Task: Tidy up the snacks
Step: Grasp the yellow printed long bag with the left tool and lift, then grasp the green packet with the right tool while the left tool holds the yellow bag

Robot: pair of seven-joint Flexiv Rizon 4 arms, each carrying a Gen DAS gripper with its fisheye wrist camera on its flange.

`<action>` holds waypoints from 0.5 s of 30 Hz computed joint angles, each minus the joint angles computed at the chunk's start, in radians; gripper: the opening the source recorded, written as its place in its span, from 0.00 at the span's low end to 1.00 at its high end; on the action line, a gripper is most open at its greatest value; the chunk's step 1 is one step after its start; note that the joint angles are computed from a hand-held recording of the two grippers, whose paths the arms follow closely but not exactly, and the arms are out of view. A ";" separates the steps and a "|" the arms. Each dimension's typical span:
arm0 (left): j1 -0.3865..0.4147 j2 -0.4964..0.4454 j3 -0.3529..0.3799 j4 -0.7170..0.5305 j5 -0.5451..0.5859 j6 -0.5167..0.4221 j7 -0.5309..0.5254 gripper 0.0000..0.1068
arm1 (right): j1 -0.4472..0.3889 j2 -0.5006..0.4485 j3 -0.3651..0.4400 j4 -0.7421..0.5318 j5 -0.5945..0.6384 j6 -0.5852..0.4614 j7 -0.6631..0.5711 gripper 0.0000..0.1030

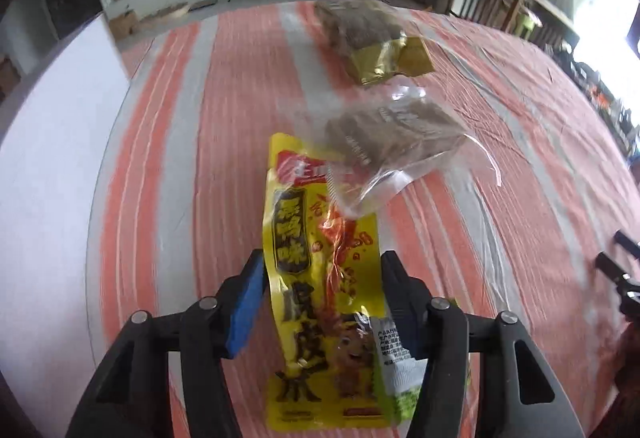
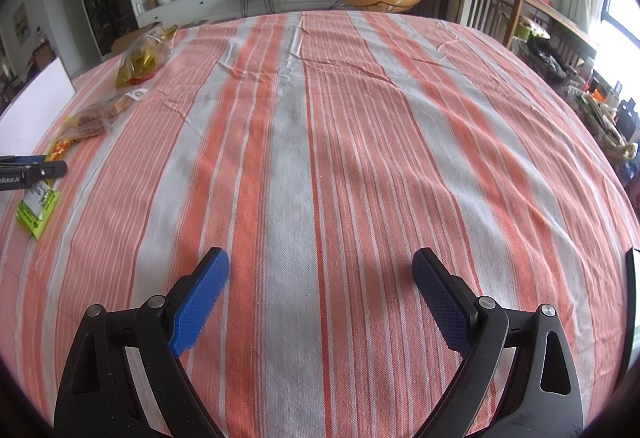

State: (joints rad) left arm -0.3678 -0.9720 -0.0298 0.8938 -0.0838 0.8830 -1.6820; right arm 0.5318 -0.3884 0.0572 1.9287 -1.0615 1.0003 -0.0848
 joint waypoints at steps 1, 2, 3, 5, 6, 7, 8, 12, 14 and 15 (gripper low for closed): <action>-0.001 0.037 0.009 0.081 -0.035 0.053 0.009 0.46 | 0.000 0.000 0.000 0.000 0.000 0.000 0.000 0.93; 0.014 0.086 -0.011 0.163 -0.005 0.082 -0.033 0.45 | 0.000 0.001 0.000 0.001 0.000 0.001 0.001 0.93; 0.027 0.128 -0.027 0.243 0.000 0.122 -0.044 0.45 | 0.000 0.000 0.000 0.001 -0.001 0.002 0.001 0.93; 0.101 0.220 -0.124 0.406 0.110 0.182 -0.131 0.45 | 0.000 0.000 0.000 0.001 -0.001 0.002 0.002 0.93; 0.125 0.254 -0.154 0.483 0.118 0.236 -0.131 0.45 | 0.000 0.000 0.000 0.000 -0.001 0.001 0.002 0.93; 0.125 0.281 -0.150 0.536 0.113 0.265 -0.133 0.45 | 0.002 0.000 0.001 -0.002 0.000 -0.005 -0.001 0.92; 0.118 0.321 -0.135 0.607 0.100 0.303 -0.129 0.45 | 0.006 -0.002 0.002 -0.004 0.001 -0.011 0.001 0.92; 0.053 0.372 -0.052 0.697 0.129 0.349 -0.166 0.48 | -0.159 -0.103 0.180 -0.062 0.061 0.340 -0.122 0.92; 0.043 0.375 -0.043 0.695 0.205 0.347 -0.239 0.49 | -0.187 -0.198 0.343 -0.181 0.361 0.324 -0.397 0.92; 0.020 0.377 -0.016 0.699 0.204 0.357 -0.238 0.49 | -0.197 -0.260 0.424 -0.262 0.466 0.308 -0.519 0.92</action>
State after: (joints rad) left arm -0.3474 -0.5951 -0.0454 1.5924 0.1197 1.2400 -1.9198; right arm 0.3347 -0.6484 0.4812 1.6664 -0.5951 1.3078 -0.6038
